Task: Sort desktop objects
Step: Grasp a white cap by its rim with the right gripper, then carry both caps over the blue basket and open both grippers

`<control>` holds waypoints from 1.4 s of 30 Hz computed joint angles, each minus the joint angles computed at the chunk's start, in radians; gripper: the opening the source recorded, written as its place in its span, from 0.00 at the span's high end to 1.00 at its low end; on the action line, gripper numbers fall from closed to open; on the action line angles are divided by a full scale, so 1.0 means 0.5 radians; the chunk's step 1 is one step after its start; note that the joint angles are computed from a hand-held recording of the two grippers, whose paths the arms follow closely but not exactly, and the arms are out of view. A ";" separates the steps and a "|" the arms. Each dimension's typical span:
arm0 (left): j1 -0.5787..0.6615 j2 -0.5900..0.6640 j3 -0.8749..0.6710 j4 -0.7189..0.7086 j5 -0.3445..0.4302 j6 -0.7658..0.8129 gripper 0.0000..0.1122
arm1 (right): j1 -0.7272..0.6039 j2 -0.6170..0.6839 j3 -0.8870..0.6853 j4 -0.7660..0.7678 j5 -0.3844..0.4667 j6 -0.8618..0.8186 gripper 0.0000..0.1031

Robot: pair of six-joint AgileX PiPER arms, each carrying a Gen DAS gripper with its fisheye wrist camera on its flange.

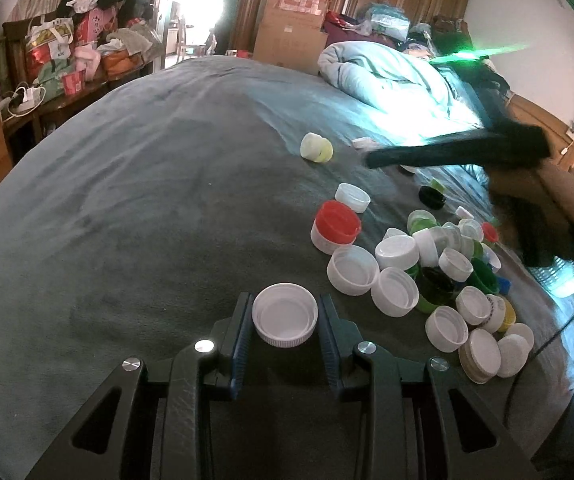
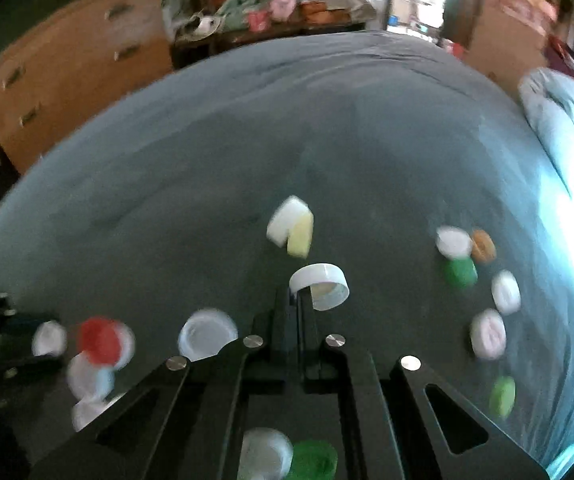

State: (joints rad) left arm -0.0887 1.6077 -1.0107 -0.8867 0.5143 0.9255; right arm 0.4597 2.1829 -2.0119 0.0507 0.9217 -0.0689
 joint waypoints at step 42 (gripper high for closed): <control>-1.614 0.290 -1.902 2.228 0.737 -1.996 0.70 | -1.368 -2.432 1.643 0.675 0.052 -0.584 0.97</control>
State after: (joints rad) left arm -0.8955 1.7528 -1.9616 0.2274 0.8828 -0.0724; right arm -0.2243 0.9669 -1.1904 0.3884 0.9479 -0.3608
